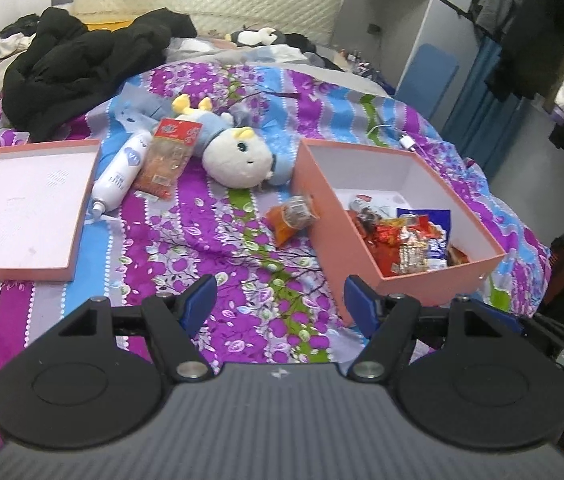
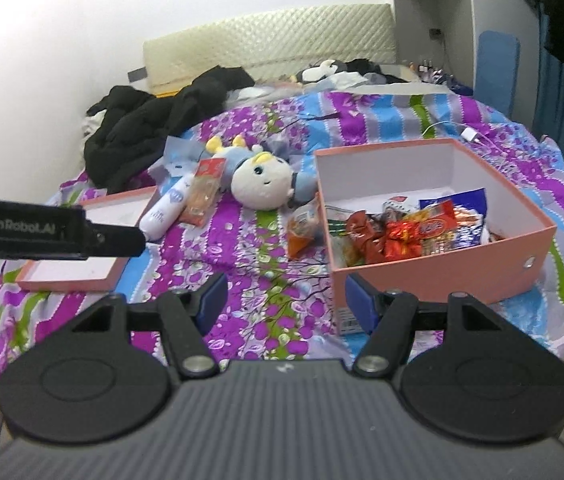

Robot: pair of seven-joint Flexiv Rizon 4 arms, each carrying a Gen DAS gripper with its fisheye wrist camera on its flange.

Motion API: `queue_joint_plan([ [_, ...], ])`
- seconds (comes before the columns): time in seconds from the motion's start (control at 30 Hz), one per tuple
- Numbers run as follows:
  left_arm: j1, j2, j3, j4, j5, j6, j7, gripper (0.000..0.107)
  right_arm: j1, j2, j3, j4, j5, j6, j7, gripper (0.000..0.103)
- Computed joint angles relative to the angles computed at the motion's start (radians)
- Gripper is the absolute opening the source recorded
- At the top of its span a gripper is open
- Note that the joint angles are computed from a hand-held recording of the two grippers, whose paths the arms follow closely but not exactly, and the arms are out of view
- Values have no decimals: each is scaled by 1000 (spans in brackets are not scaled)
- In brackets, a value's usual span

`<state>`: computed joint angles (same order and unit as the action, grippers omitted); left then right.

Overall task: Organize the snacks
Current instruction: 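Pull both grippers back and reach toward the snacks beside the plush toy, then grasp the tall spicy strip pack with the left gripper while the right grasps the orange-and-clear bag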

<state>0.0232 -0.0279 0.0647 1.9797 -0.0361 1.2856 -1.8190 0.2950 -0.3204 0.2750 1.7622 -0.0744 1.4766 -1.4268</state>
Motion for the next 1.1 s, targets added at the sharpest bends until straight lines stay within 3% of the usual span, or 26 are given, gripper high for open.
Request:
queue_joint_plan([
  [0.2, 26, -56, 14, -29, -28, 2, 21, 77, 60, -41, -61, -28, -77, -2, 41, 67],
  [0.47, 76, -161, 33, -92, -85, 12, 74, 81, 94, -142, -74, -134, -153, -39, 45, 67],
  [0.57, 101, -219, 34, -131, -112, 20, 111, 83, 146, -183, -129, -171, -202, -32, 74, 67],
  [0.8, 164, -419, 30, -308, -152, 16, 237, 83, 332, -313, -376, -258, -353, 19, 318, 66],
  [0.97, 202, -573, 24, -492, -165, -31, 336, 83, 407, -430, -498, -364, -405, 13, 494, 66],
  [1.1, 224, -695, 14, -648, -166, -74, 415, 83, 411, -516, -517, -474, -422, -45, 605, 66],
])
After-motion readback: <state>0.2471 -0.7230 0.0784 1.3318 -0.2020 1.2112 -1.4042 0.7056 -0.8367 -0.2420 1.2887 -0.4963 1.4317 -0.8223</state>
